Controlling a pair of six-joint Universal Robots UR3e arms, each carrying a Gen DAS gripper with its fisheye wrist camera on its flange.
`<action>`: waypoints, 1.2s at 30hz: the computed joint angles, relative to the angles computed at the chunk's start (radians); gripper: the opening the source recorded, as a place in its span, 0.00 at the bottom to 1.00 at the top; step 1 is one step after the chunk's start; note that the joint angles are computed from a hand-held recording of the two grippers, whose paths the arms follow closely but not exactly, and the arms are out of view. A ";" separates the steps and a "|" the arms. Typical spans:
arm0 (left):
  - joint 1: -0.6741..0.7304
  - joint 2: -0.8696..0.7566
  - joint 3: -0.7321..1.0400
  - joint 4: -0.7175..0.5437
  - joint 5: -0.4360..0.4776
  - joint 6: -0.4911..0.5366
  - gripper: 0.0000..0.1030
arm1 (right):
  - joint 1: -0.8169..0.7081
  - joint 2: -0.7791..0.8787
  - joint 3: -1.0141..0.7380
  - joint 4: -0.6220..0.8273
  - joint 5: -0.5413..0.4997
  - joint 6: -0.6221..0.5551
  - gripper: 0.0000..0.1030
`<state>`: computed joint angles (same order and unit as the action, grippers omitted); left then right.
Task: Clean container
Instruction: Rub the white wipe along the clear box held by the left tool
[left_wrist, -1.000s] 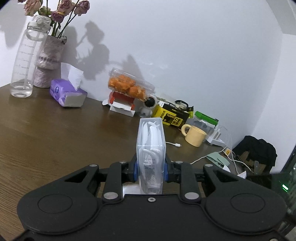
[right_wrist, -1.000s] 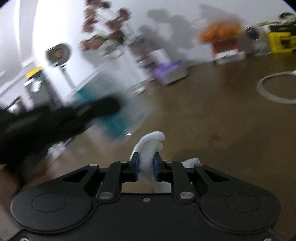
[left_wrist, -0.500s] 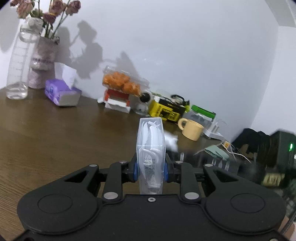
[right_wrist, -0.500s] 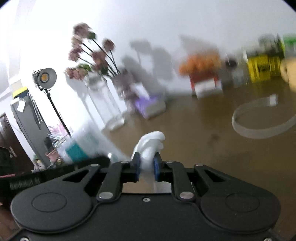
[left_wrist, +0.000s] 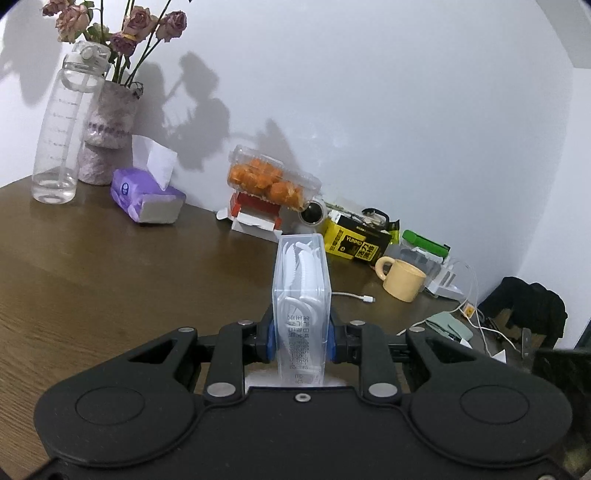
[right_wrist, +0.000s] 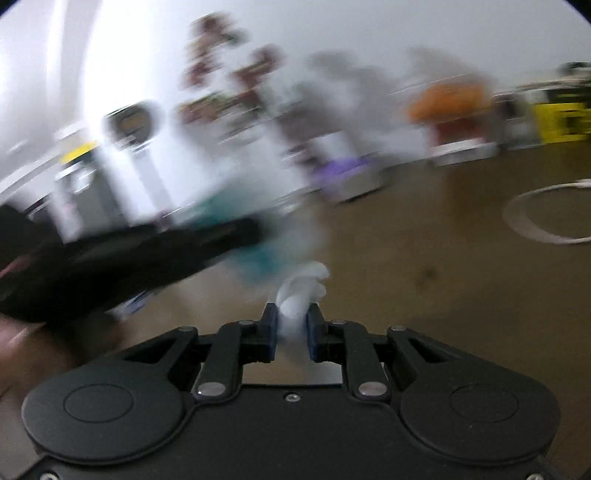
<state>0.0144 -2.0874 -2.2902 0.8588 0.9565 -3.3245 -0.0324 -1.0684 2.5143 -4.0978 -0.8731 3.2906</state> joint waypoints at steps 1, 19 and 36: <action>-0.001 -0.001 -0.004 0.000 -0.005 0.002 0.24 | 0.053 0.017 -0.036 0.011 -0.009 -0.003 0.16; -0.031 -0.028 -0.043 -0.014 0.114 0.051 0.24 | 0.054 -0.010 0.009 -0.172 -0.163 0.187 0.15; 0.033 -0.008 -0.110 0.061 0.049 0.027 0.24 | 0.228 0.104 -0.065 -0.084 -0.146 0.213 0.15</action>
